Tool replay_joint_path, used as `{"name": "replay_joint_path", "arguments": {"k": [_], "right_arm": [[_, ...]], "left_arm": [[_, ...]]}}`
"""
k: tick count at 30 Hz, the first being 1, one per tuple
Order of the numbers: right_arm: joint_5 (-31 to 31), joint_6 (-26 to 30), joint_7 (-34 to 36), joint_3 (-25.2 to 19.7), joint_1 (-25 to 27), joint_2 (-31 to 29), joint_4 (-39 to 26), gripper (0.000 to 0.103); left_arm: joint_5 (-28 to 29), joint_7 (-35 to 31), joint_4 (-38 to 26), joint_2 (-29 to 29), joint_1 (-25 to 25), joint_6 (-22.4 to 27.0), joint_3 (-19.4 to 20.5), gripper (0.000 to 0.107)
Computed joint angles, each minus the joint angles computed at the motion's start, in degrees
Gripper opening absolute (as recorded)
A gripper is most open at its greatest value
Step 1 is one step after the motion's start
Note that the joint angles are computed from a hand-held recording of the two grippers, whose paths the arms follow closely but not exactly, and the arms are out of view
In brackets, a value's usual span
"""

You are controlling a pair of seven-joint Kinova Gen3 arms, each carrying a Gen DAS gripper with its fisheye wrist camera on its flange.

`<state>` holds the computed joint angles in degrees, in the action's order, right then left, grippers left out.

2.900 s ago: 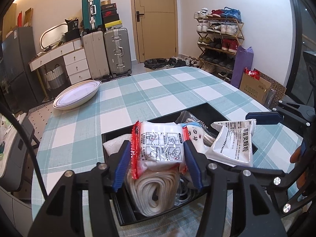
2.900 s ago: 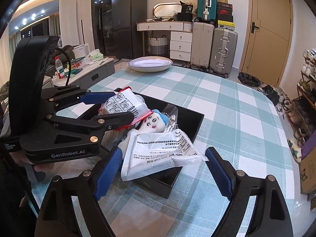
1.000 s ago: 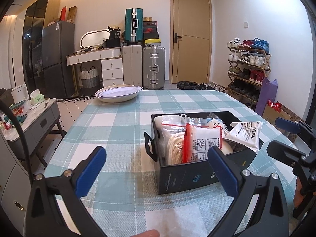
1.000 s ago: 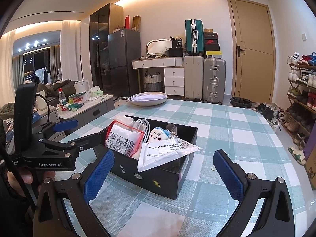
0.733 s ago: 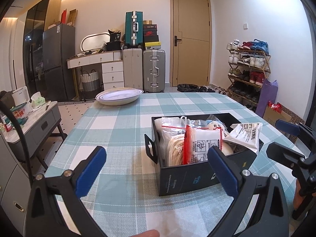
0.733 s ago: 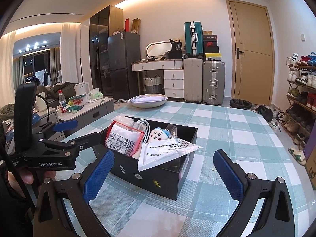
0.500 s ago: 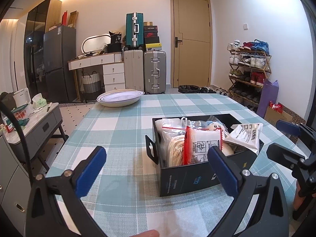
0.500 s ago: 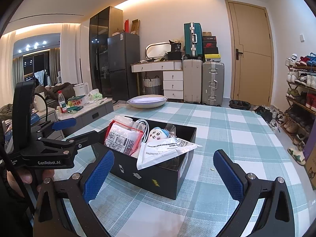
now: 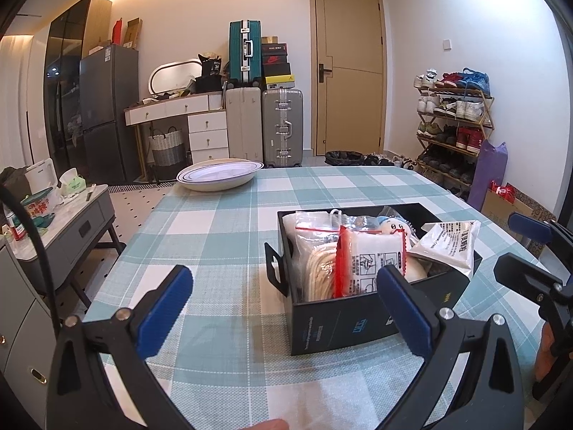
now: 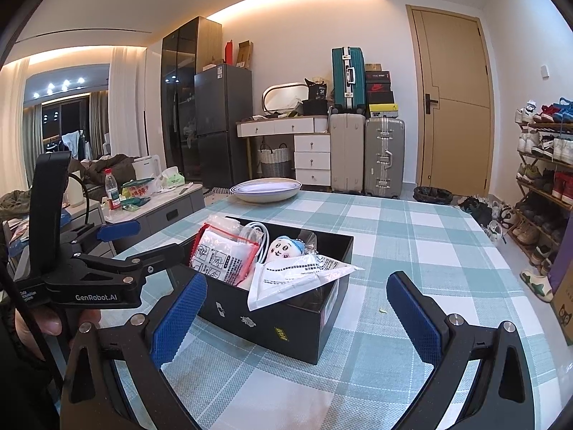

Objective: Organize soft objects

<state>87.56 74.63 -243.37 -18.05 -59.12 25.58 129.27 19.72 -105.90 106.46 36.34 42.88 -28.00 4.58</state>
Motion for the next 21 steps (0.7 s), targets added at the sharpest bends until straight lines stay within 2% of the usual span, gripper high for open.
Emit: {"name": "replay_joint_path", "arguments": {"k": [21], "right_arm": [[-0.1, 1.6, -0.9, -0.2, -0.9, 0.6, 0.3, 0.102]], "left_arm": [[-0.3, -0.1, 0.3, -0.2, -0.2, -0.5, 0.3, 0.103]]}}
